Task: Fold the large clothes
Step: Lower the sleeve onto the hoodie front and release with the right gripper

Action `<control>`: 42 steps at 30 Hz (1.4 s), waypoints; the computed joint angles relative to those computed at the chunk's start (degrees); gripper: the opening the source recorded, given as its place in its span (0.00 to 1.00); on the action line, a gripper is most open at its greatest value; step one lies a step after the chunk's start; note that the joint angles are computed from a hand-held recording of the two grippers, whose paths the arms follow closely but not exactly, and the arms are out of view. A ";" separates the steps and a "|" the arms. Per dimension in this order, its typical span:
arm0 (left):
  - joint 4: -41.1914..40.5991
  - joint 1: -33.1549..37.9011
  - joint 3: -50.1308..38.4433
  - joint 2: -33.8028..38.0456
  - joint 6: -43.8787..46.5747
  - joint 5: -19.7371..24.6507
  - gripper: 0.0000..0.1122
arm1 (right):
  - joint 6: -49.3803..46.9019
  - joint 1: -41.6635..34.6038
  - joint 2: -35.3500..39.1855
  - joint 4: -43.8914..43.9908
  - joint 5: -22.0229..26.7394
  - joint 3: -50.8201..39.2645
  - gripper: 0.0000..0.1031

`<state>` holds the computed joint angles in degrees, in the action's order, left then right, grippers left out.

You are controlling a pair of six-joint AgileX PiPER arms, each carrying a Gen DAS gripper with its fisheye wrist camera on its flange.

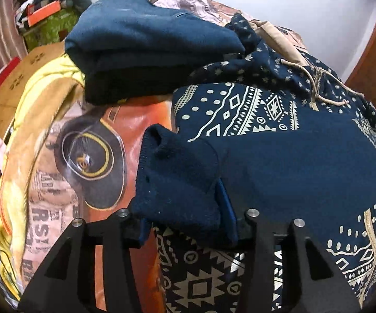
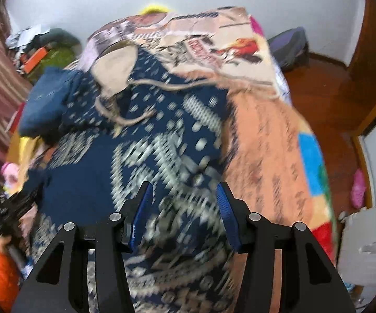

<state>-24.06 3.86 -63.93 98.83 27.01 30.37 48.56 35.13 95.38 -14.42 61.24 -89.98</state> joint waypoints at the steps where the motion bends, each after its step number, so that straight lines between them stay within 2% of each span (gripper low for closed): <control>1: -1.11 0.40 -0.06 0.04 0.51 0.47 0.41 | -0.52 -0.95 1.55 0.60 0.17 -1.28 0.45; 6: -1.84 1.29 -1.83 0.10 0.34 3.13 0.41 | 0.05 -3.79 6.23 -0.90 1.26 -3.00 0.45; 10: -4.18 2.26 -2.54 -0.71 2.85 4.59 0.42 | -1.08 -7.08 2.56 2.24 -3.81 2.88 0.45; 12: -3.80 2.17 -2.79 -1.07 2.51 4.39 0.42 | 1.30 -6.33 1.84 -1.46 -2.28 3.34 0.45; 15: -4.16 2.14 -2.64 -1.81 3.19 3.65 0.42 | 7.29 -3.94 1.50 -10.28 3.38 3.11 0.45; 17: -3.04 1.89 -2.32 -1.63 2.20 2.49 0.45 | 7.64 -4.73 1.59 -11.33 5.81 4.06 0.45; 21: 5.80 0.29 -2.51 1.06 -5.35 1.05 0.46 | 5.07 -6.63 0.59 -7.66 4.56 8.21 0.45; 26: 6.35 0.49 -3.13 0.93 -5.08 2.91 0.46 | 6.43 -6.58 -4.29 -7.49 2.33 10.71 0.45; 31: 3.79 0.52 -7.80 -1.81 -2.44 6.15 0.46 | 4.30 -5.90 -3.77 -8.03 2.80 2.40 0.46; 35: 3.78 -0.89 -15.43 -1.85 -3.05 7.97 0.46 | 1.52 -4.90 -0.90 -8.03 3.08 -6.24 0.46; 38: 5.25 -2.85 -22.86 0.31 -4.60 9.15 0.46 | -1.55 -5.09 2.62 -6.23 2.69 -13.53 0.46; 42: 5.79 -5.11 -36.65 6.91 -6.38 12.96 0.46 | -5.48 -5.10 10.00 -4.13 4.70 -26.40 0.46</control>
